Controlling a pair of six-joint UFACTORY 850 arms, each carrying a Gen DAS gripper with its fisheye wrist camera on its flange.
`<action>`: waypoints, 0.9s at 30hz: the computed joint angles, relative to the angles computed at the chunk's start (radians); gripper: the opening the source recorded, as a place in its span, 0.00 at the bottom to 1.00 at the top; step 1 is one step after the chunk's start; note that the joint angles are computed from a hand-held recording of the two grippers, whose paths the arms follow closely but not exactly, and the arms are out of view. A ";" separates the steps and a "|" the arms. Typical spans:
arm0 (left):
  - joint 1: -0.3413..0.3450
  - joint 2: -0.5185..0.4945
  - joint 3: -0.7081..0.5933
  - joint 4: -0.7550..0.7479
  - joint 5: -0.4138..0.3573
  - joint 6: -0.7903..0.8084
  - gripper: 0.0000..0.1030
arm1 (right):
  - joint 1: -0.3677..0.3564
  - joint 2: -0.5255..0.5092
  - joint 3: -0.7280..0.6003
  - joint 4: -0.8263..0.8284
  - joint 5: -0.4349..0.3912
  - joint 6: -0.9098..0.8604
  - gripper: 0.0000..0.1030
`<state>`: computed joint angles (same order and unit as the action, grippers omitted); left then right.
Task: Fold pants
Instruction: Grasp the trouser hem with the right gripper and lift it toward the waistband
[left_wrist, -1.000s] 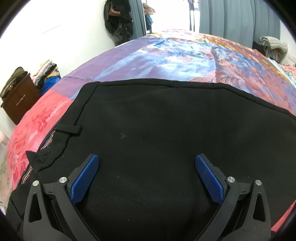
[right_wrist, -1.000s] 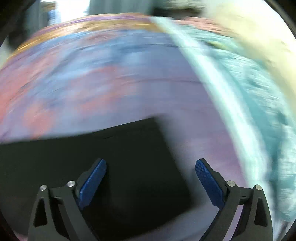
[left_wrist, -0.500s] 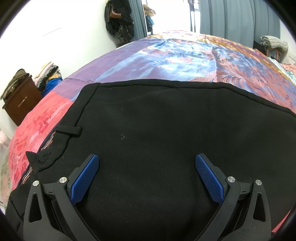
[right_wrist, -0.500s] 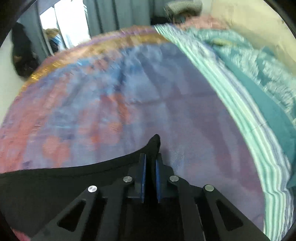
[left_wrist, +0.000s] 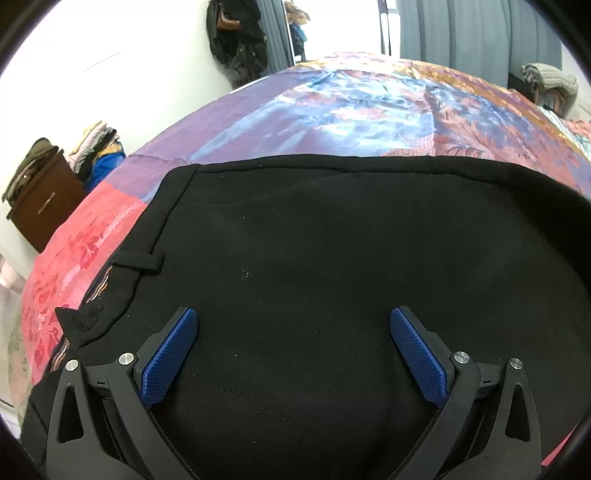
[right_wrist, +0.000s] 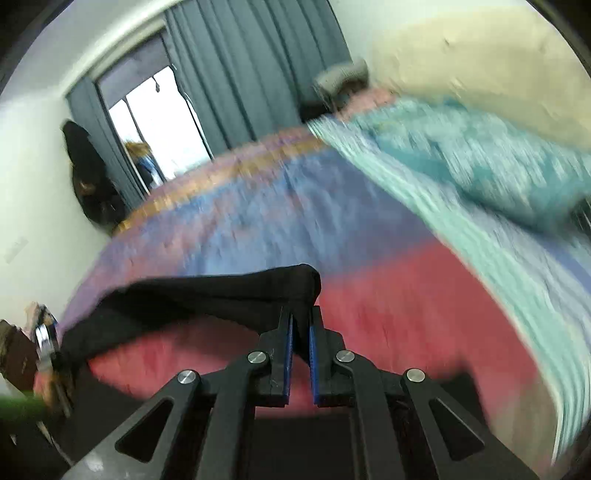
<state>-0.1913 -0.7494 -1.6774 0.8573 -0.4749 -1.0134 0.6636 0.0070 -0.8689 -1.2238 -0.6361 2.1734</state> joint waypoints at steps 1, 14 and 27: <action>-0.002 -0.006 -0.017 -0.027 -0.023 0.032 0.99 | 0.024 -0.005 0.009 0.035 -0.015 0.002 0.09; -0.025 0.334 0.335 -0.172 0.067 0.200 0.99 | 0.249 -0.054 -0.042 0.173 -0.274 0.148 0.74; -0.061 0.369 0.520 0.392 0.137 -0.303 1.00 | 0.211 -0.147 0.002 -0.328 0.139 0.684 0.74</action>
<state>-0.2527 -0.3803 -1.1571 1.2496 -0.3375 -1.3163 0.8749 -0.1405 -0.8672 -1.5521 -0.4976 2.8569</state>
